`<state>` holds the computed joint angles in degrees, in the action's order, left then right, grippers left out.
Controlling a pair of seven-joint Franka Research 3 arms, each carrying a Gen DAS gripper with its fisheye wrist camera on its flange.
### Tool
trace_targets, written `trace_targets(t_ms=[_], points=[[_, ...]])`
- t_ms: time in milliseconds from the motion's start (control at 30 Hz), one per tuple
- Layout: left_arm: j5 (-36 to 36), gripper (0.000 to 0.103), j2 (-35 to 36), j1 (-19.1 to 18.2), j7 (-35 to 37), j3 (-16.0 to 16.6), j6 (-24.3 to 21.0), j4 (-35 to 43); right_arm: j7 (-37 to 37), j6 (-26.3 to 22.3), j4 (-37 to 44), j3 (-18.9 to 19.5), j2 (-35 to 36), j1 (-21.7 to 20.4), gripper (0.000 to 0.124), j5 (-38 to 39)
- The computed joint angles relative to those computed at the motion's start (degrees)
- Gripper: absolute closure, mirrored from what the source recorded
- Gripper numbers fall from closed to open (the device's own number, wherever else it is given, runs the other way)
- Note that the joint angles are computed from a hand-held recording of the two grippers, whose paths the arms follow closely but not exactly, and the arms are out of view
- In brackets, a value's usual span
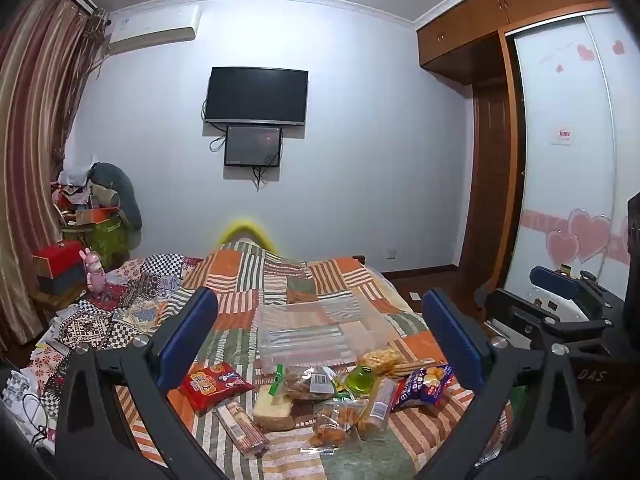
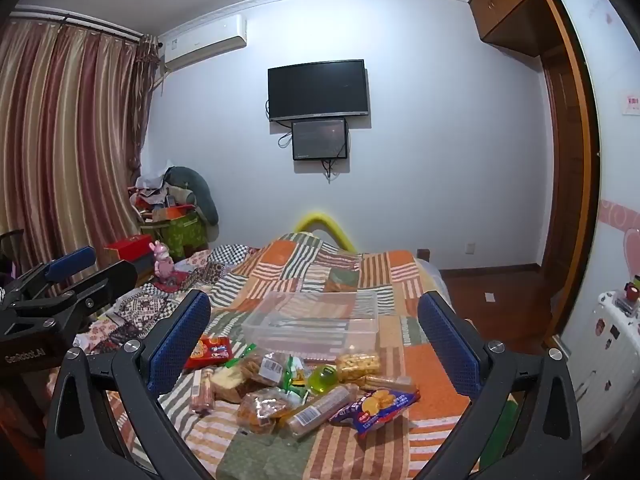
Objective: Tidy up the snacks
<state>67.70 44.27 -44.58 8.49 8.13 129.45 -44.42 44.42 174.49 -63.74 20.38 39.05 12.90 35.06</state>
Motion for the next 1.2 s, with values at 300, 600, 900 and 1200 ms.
trace_targets(t_ms=[300,600,900,1200], points=[[-2.93,0.0,2.32,1.21,2.26,0.06,0.88,3.85,0.03,0.19,0.04,0.09,0.04,0.01,0.021,0.01],[0.37,0.0,0.15,-0.06,-1.13,0.73,0.93,-0.17,-0.77,0.41,-0.03,0.9,0.0,-0.49,0.021,0.15],[0.87,0.0,0.06,0.22,-1.53,0.22,0.89,-0.46,-2.28,1.07,-0.33,1.9,-0.08,-1.03,0.021,0.95],[1.05,0.0,-0.42,0.39,-2.15,-0.02,1.27,-1.15,-2.66,1.05,-0.02,1.97,0.06,-0.99,0.021,1.34]])
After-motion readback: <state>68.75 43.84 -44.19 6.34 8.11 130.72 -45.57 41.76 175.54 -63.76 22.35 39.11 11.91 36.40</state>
